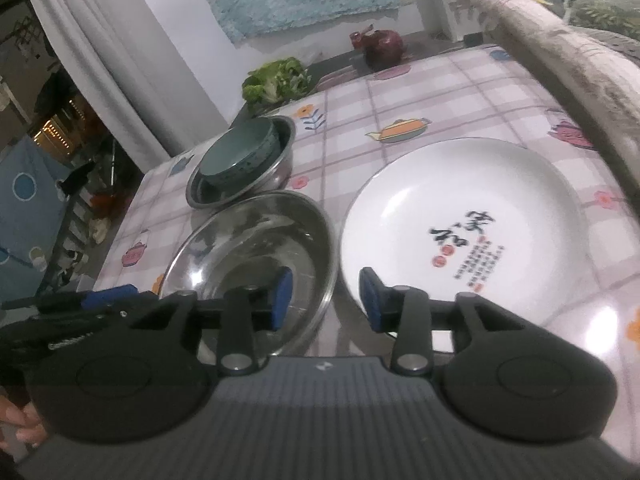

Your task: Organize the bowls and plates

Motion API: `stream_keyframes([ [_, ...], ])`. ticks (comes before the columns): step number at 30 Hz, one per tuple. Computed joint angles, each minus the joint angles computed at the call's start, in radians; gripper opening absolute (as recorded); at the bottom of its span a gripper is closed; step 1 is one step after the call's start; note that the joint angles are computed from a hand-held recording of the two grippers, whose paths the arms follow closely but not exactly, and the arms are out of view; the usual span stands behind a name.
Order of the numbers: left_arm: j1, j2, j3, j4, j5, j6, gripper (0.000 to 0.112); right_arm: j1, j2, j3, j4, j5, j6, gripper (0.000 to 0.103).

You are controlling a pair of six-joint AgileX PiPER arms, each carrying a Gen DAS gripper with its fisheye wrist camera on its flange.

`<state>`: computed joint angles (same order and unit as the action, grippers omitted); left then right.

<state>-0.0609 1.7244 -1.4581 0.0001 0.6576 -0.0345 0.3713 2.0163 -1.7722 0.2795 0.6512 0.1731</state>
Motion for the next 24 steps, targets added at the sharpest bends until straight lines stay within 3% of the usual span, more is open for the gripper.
stream_keyframes([
  [8, -0.107, -0.038, 0.031, -0.088, -0.055, 0.031, 0.051, -0.065, -0.149, 0.217, -0.036, -0.086, 0.003, 0.047],
  [12, -0.196, -0.040, 0.074, -0.081, -0.128, -0.042, 0.053, -0.120, -0.196, 0.280, -0.038, -0.101, -0.019, 0.047],
  [18, -0.348, 0.001, 0.109, 0.224, -0.245, -0.487, 0.053, -0.229, -0.169, 0.243, 0.053, -0.059, -0.177, 0.047],
  [24, -0.423, 0.103, 0.033, 0.418, -0.198, -0.848, 0.053, -0.307, -0.027, 0.025, 0.133, 0.061, -0.363, 0.047],
])
